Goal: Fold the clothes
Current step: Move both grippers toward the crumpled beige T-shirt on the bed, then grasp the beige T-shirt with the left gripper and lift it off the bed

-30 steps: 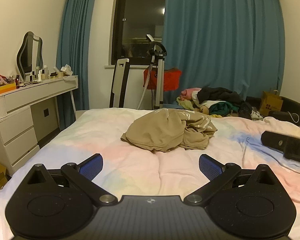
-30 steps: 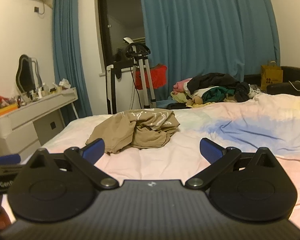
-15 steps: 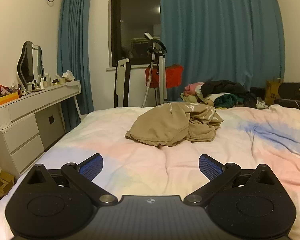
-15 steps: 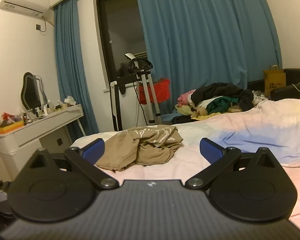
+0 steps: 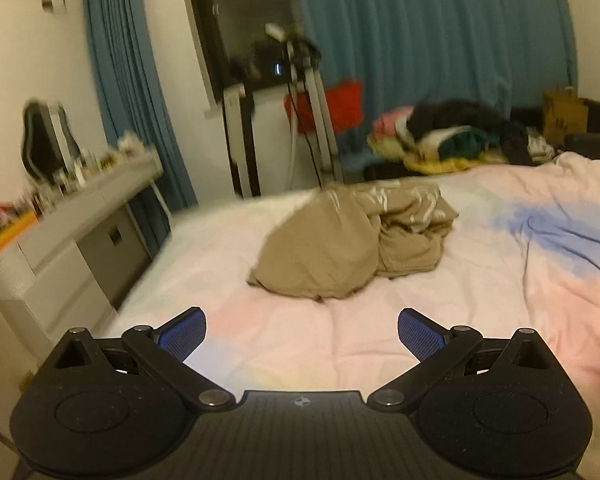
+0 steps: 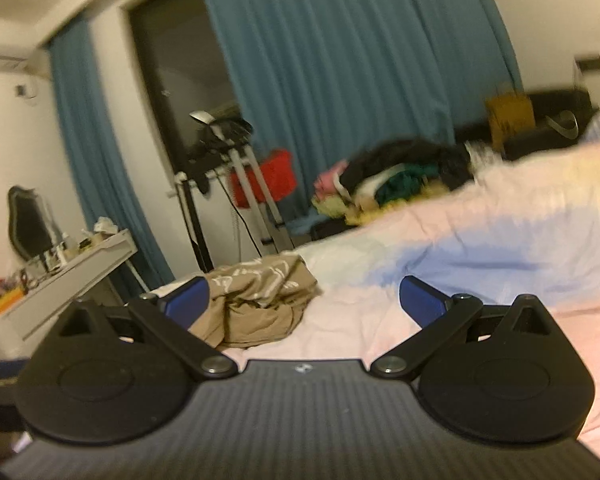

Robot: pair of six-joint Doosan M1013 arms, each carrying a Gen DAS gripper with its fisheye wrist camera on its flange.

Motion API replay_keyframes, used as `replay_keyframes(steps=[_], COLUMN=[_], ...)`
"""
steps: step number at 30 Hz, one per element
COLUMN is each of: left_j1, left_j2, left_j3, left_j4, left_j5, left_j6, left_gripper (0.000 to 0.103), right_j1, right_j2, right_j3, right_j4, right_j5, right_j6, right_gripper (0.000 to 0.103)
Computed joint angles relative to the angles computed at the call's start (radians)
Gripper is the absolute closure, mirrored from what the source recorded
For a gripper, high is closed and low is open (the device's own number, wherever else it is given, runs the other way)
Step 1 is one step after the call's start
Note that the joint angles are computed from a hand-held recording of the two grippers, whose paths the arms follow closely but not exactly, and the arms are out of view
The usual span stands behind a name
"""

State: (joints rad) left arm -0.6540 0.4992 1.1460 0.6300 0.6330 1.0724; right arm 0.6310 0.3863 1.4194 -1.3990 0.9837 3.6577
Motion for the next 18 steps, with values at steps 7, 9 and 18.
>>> replay_keyframes(steps=[7,9,18], left_j1=[0.013,0.022,0.070], left_j2=[0.150,0.195,0.319], left_j3=[-0.126,-0.163,-0.249], left_j4=[0.087,0.094,0.124], left_j5=[-0.020,-0.039,-0.260], left_j6=[0.030,0.050,0.125], left_gripper=[0.004,0.008,0.062], right_j1=[-0.042,-0.053,-0.094], right_j2=[0.019,0.024,0.120], right_j3=[-0.024,-0.014,-0.088], right_j4=[0.011,0.022,0.058], right_j5=[-0.002,-0.030,-0.083], right_j6=[0.039,0.069,0.013], right_gripper=[0.000,0.000,0.000])
